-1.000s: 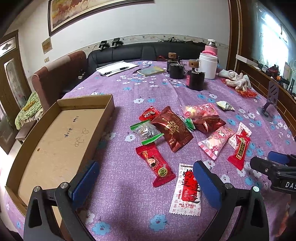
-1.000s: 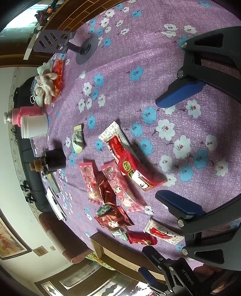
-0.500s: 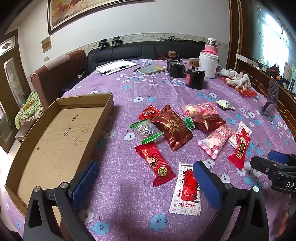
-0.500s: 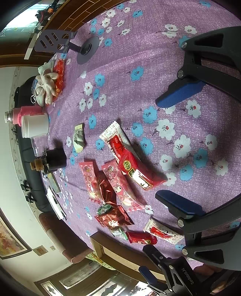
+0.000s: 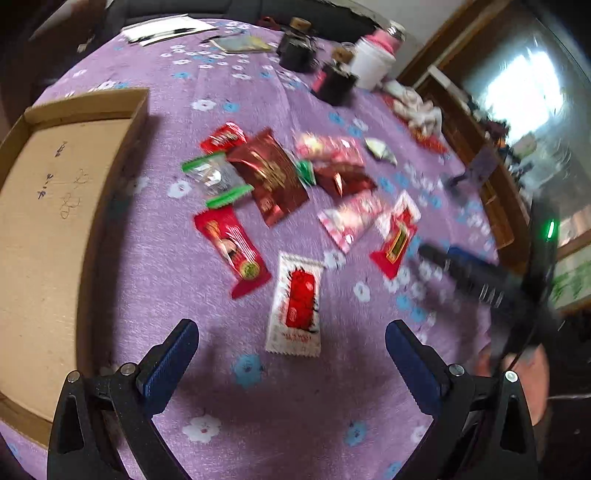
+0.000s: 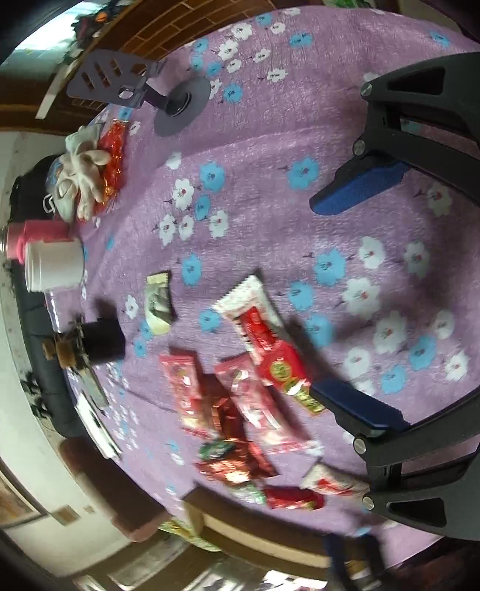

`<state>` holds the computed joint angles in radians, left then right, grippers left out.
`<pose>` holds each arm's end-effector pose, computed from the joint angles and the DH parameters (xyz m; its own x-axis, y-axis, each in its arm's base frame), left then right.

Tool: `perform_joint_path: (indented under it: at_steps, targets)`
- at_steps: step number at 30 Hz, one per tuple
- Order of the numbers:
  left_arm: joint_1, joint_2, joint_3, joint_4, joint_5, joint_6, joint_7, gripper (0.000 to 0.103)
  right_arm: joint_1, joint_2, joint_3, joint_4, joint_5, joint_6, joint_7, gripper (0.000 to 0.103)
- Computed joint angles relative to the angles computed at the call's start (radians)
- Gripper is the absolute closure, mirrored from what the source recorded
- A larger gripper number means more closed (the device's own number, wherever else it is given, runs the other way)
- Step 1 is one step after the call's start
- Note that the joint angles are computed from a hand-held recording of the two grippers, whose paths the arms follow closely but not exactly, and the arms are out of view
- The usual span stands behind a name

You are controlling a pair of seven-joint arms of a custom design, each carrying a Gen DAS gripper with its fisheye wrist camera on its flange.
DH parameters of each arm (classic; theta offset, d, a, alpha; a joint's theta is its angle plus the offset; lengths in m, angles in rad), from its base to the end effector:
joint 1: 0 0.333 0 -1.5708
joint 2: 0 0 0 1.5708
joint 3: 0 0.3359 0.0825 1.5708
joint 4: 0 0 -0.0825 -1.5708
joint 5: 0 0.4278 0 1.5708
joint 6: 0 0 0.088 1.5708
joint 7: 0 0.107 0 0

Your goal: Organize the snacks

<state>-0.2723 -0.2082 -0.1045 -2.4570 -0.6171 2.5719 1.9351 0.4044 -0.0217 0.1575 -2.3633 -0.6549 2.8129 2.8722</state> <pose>0.4793 -0.1797 0.3984 -0.3112 -0.8909 0.3308 -0.9181 0.1919 -0.3467 0.4576 0.3233 0.3689 -0.1111 -0.9768 -0.1832 -0.8409 0.1907 -0.5065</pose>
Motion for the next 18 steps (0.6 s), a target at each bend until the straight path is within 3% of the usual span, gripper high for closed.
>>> perform_joint_path:
  at_steps: [2,4,11,13,16,18]
  targets:
    - [-0.001,-0.01,-0.032,-0.026,0.068,0.047,-0.033,0.001,0.013,0.015,0.003,0.011,0.133,0.005,-0.112,0.013]
    - [-0.006,0.003,-0.064,-0.042,0.174,0.103,-0.076,0.001,0.029,0.032,0.008,0.041,0.217,-0.05,-0.182,0.013]
    - [0.0,0.102,-0.085,0.022,0.391,0.098,-0.185,0.001,0.081,0.117,-0.027,0.152,0.208,-0.158,-0.172,0.013]
    - [-0.002,0.106,-0.081,0.031,0.385,0.084,-0.176,0.001,0.097,0.11,-0.031,0.159,0.193,-0.194,-0.185,0.013]
    - [-0.004,0.117,-0.08,0.039,0.358,0.102,-0.164,0.001,0.079,0.105,-0.023,0.129,0.255,-0.139,-0.174,0.013]
    - [0.001,0.124,-0.088,0.039,0.39,0.123,-0.194,0.001,0.104,0.113,-0.038,0.143,0.209,-0.156,-0.131,0.013]
